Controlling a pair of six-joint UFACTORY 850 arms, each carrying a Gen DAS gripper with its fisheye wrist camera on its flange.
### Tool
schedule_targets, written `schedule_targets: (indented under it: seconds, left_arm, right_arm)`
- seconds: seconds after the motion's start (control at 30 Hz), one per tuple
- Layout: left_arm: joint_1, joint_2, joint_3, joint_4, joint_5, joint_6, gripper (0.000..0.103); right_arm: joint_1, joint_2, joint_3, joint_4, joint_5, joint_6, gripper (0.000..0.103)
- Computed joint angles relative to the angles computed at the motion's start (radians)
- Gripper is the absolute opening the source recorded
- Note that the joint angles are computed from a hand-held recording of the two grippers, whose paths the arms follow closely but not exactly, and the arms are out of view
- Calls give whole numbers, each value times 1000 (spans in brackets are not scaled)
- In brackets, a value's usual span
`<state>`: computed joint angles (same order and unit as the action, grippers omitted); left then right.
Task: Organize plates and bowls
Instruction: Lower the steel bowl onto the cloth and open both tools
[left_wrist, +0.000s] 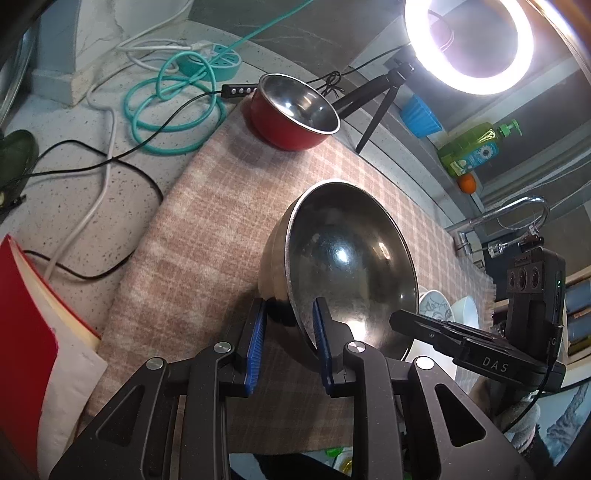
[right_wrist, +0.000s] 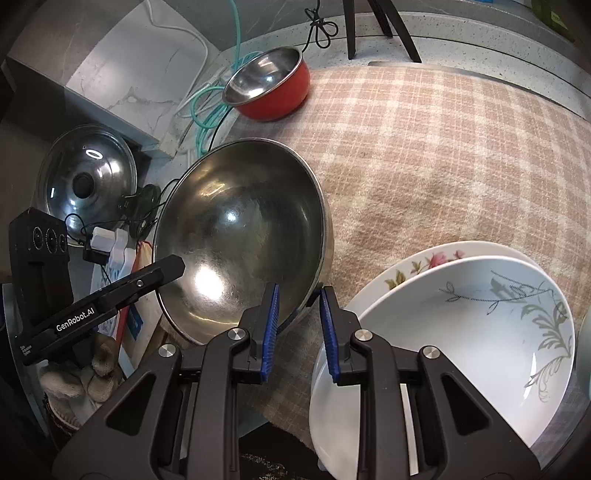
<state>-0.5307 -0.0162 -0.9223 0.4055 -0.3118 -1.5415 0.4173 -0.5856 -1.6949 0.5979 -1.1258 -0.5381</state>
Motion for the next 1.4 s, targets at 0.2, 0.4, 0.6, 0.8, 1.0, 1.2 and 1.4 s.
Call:
schedule_targets:
  seconds: [0.2,0.4,0.6,0.8,1.0,1.2,1.4]
  left_arm:
    - [-13,10,20,25,-1,-49,22]
    - [-19,16,24,33,-17,-56,22]
    - [-21,16,32,6,-18,-41,22]
    - [-21,19,37,-17,-15,-32,22]
    - [-18,19,31,-27,-25,-13,22]
    - [-18,21,21,1,-47,-25,26]
    - [-17,27,6,31,-79,-33,47]
  right_arm:
    - [3,13,27,-3,3,-6,23]
    - [9,24,44,-1,10,-13,24]
    - [19,30,53,-15,21,-18,24]
    - [22,28,46,-20,20,-29,26]
    - [23,29,43,-20,27,-42,26]
    - [16,36,39,-5,43,-63,46]
    - [1,45,28,36,56,-80,80]
